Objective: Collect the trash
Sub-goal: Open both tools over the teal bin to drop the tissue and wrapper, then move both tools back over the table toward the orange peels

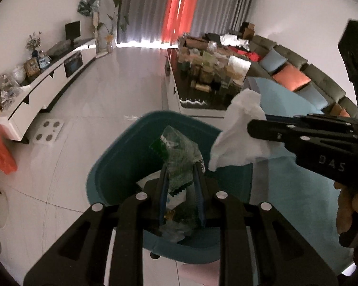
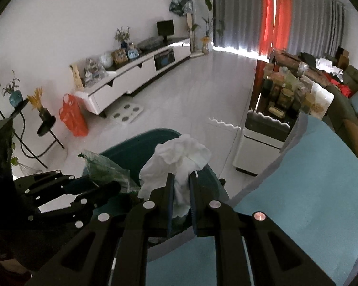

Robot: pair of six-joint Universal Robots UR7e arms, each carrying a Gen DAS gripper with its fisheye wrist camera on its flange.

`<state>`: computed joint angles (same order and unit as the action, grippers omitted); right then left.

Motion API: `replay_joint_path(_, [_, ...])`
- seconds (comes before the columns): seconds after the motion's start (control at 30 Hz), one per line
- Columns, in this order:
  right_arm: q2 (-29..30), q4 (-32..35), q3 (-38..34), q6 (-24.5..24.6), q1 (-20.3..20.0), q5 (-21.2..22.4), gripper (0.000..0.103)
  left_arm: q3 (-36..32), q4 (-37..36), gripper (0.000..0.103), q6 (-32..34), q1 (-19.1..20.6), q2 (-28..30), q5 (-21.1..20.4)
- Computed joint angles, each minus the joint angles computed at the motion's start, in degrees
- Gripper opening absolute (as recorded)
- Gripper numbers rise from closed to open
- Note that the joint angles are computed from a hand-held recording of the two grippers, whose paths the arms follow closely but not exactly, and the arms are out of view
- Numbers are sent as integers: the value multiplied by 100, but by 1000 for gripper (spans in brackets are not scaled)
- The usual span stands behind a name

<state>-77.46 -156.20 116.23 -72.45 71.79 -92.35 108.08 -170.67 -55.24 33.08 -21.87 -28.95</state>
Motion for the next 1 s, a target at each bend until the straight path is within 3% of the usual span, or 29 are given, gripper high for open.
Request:
replay_joint_path(0.33, [584, -347, -140, 50, 356, -721, 15, -567, -101, 24, 532, 555, 409, -383])
replay_joint_path(0.43, [611, -296, -169, 57, 389, -799, 26, -656, -122, 29, 600, 627, 459, -409])
replay_joint_path(0.73, [502, -336, -158, 91, 358, -548, 33, -778, -140, 44, 619, 606, 526, -217])
replay_joint_path(1.0, [173, -322, -83, 78, 268, -163, 44, -444, 21, 56, 226, 253, 341, 96])
